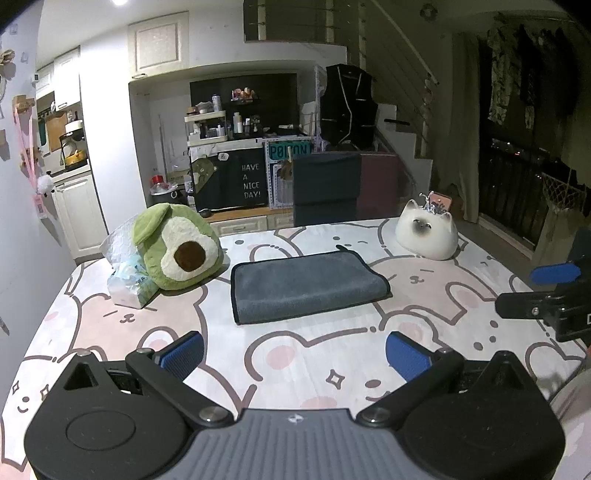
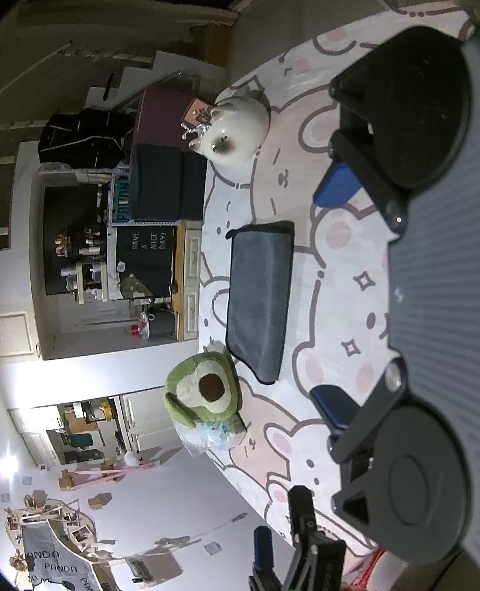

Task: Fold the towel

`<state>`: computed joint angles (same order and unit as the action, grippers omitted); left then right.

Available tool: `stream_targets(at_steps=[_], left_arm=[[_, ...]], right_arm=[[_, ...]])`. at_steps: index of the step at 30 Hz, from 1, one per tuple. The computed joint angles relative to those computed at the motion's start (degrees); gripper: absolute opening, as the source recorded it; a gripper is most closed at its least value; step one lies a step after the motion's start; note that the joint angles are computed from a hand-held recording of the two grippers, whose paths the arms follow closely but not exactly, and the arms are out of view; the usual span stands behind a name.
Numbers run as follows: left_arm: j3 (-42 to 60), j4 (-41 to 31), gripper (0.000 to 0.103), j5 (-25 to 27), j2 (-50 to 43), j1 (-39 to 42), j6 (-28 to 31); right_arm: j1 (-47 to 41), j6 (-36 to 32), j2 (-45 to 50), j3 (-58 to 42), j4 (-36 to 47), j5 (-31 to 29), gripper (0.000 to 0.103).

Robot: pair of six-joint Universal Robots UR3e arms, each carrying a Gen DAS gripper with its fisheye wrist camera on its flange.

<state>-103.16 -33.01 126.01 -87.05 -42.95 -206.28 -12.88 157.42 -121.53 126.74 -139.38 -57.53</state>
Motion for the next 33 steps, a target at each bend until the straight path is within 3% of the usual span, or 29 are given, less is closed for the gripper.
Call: stream_targets(at_steps=[13, 33], left_arm=[[-2.64, 0.35, 0.103, 2.65, 1.26, -4.3, -2.25], [-4.7, -0.33, 0.103, 4.91, 1.47, -7.5, -4.34]], right_arm=[[-7.34, -6.45, -14.5, 5.08, 11.4, 5.81, 0.103], [-11.61, -9.95, -22.23, 8.09, 16.7, 9.04, 0.103]])
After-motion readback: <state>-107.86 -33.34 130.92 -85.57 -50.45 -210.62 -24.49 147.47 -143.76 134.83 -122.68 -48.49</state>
